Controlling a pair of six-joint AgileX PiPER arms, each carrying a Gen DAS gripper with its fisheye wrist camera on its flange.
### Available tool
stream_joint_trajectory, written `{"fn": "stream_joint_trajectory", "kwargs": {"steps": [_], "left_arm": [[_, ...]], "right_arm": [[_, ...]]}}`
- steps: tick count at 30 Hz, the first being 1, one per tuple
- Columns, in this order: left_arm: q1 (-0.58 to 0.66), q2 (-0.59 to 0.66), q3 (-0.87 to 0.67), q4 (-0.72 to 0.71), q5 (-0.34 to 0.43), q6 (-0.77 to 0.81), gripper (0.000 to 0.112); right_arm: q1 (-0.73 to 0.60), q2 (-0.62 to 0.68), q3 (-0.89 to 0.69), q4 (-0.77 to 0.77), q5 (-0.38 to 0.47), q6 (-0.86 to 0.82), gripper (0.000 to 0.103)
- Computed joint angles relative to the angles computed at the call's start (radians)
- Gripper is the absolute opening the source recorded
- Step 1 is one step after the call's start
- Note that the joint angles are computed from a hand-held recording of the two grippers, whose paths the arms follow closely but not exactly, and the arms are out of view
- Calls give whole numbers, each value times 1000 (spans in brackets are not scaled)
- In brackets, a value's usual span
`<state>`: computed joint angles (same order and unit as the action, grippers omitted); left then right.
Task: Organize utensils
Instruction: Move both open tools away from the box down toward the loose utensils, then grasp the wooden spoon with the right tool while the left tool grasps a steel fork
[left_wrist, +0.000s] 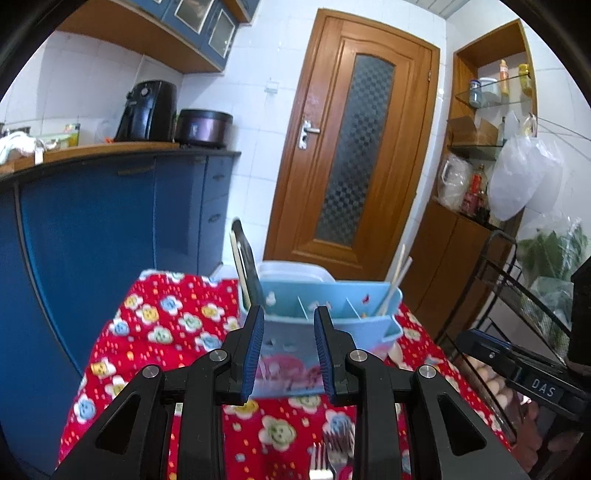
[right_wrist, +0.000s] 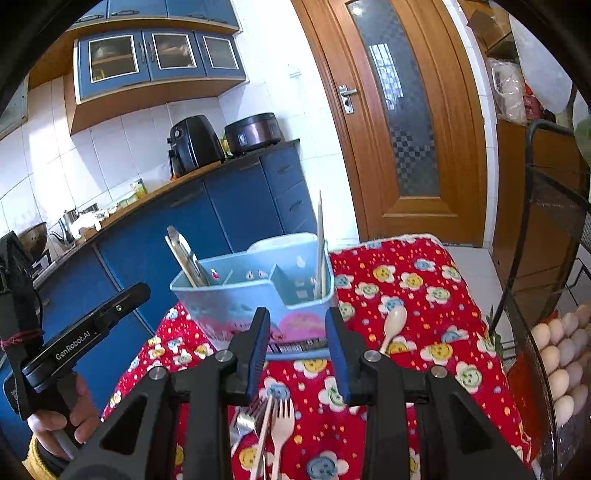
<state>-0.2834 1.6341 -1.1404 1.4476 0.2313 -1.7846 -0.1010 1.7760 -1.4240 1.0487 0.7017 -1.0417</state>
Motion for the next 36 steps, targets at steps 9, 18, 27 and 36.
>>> {"fn": "stream_joint_trajectory", "kwargs": {"steps": [9,18,27,36], "left_arm": [[-26,2,46,-130,3,100,29],[-11,33,69,-193,-14,109,28],[4,86,55,-356,-8,247,28],[14,150,19,-500,-1,386,29]], "right_arm": [[-39,18,38,-44,13,27,34],[-48,108,-36,-136,26,127,34],[-45,314,-297,-288,132,368,34],[-22,540,-665,-421,291,579,34]]}}
